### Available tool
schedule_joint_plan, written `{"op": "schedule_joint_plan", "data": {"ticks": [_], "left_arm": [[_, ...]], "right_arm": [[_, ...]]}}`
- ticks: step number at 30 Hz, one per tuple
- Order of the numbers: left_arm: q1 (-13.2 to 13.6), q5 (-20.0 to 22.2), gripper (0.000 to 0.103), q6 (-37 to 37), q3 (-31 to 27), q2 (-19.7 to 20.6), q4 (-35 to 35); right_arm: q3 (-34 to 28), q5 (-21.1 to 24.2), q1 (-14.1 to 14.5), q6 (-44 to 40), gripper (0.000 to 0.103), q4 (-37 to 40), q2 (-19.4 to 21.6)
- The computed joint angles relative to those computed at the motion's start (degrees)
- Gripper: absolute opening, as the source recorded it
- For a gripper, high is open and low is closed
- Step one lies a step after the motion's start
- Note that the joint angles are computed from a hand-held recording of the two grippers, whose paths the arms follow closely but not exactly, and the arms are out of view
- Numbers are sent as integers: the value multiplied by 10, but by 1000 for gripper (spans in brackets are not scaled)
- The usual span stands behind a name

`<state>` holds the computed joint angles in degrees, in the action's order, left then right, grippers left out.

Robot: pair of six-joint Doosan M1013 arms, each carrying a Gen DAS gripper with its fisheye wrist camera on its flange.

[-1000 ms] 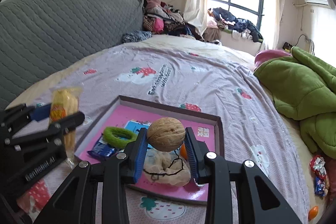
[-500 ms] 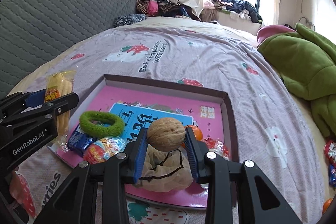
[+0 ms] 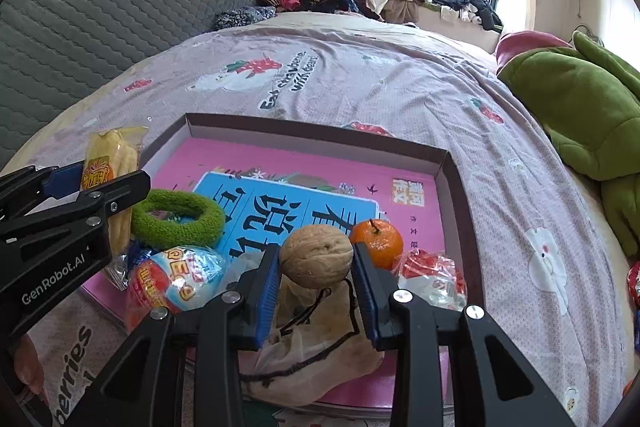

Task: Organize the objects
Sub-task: 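Carry walnut with right tool over tray while left tool carries bread packet there, then open right tool to drop walnut in tray while left tool releases bread packet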

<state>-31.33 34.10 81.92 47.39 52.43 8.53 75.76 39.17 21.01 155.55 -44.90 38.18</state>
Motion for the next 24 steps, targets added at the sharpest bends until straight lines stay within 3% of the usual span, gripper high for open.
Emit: {"op": "schedule_joint_plan", "data": {"ticks": [11,15,24], "left_arm": [[1,17,45,18,-6,5,-18],[0,20,45,24,-3,3,-21],[1,14,47,33,11,-4,-34]], "right_arm": [[2,8,0,12,36,1,0],[4,12,0,20,45,-3,-2],[9,12,1,20,50,2,-5]]}}
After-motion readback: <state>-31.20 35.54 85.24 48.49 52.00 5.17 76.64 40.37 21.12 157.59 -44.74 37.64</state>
